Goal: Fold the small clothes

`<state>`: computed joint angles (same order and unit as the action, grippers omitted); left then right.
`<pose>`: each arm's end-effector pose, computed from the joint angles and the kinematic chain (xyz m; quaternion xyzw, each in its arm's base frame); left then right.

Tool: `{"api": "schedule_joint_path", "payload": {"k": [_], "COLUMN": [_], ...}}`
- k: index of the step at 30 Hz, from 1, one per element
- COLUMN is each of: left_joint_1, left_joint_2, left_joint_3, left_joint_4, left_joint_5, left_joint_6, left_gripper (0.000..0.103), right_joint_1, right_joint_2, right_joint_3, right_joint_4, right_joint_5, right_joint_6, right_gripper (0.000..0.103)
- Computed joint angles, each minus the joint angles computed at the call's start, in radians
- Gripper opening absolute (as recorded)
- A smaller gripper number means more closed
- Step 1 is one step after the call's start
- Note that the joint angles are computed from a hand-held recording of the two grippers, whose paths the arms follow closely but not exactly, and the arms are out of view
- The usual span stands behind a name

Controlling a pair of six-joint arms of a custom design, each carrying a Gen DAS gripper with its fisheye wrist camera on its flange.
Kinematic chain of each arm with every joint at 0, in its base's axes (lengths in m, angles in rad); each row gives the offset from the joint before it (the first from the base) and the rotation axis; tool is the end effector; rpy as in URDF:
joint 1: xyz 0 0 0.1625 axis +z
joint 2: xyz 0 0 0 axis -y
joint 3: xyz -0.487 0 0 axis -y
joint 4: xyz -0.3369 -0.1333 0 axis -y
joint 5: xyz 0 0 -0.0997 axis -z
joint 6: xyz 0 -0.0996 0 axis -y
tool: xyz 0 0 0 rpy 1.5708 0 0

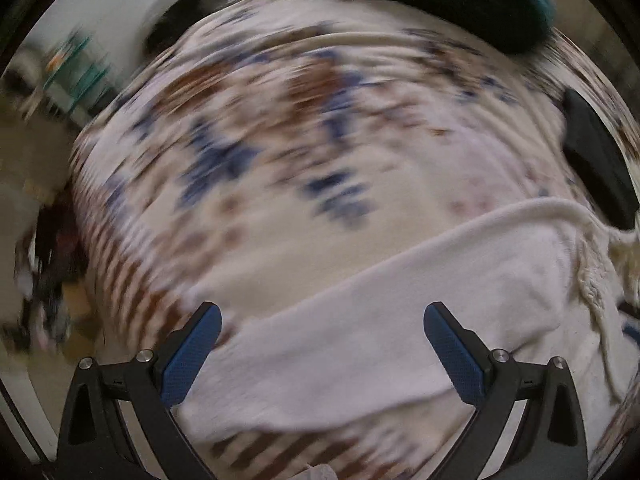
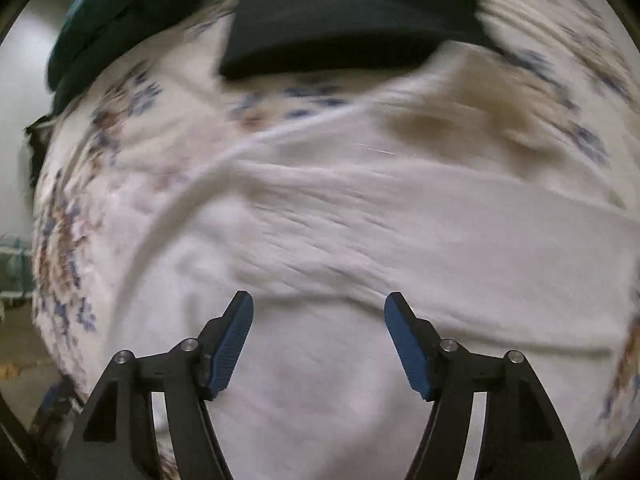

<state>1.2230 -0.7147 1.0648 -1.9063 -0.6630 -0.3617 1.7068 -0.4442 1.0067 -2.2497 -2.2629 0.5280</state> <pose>-0.0678 -0.8084 0.3034 -0.0030 0.8987 -0.1462 0.4134 0.1820 -0.8155 0.1275 -0.2022 -0.9173 0.1621 0.3023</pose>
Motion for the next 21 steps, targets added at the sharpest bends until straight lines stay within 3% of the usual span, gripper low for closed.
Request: {"api": "schedule_joint_path", "payload": {"k": [2,5,8,9,11,12,14,15,16,21], "left_joint_1": [0.033,0.092,0.176,0.21,0.247,0.257,0.248,0.232,0.221,0.186], "left_joint_2": [-0.068,-0.128,-0.149,-0.151,-0.154,-0.156,-0.166,-0.174,-0.18,-0.19], "left_joint_3": [0.055,0.116,0.14,0.153,0.183,0.203,0.236,0.249,0.255,0.237], "left_joint_4": [0.03,0.043,0.022,-0.011,-0.08,-0.125,-0.183,-0.22,-0.245,-0.426], "left_joint_5": [-0.019,-0.051,-0.194,-0.266,-0.343,-0.363,-0.336,-0.306,-0.291,-0.24], "left_joint_6": [-0.11,-0.248,-0.357,-0.386,-0.418,-0.428,-0.454,-0.428,-0.395,-0.203], "left_gripper": [0.103,0.103,0.102,0.099,0.092,0.079,0.052,0.023,0.011,0.011], "right_joint_1": [-0.005,-0.028,-0.053,-0.056,-0.057,-0.055,-0.05,-0.047,-0.043,-0.024], "right_joint_2": [-0.081,-0.156,-0.192,-0.19,-0.194,-0.196,-0.192,-0.188,-0.185,-0.17], "right_joint_3": [0.147,0.273,0.361,0.369,0.402,0.413,0.426,0.425,0.424,0.424], "right_joint_4": [-0.052,-0.074,-0.087,-0.081,-0.08,-0.078,-0.079,-0.073,-0.06,-0.034], "right_joint_5": [-0.025,-0.03,0.012,0.016,0.014,0.013,0.012,0.008,0.0,-0.028], "right_joint_6": [0.038,0.08,0.148,0.17,0.2,0.208,0.206,0.201,0.2,0.151], "right_gripper": [0.074,0.074,0.074,0.074,0.074,0.074,0.074,0.074,0.074,0.074]}}
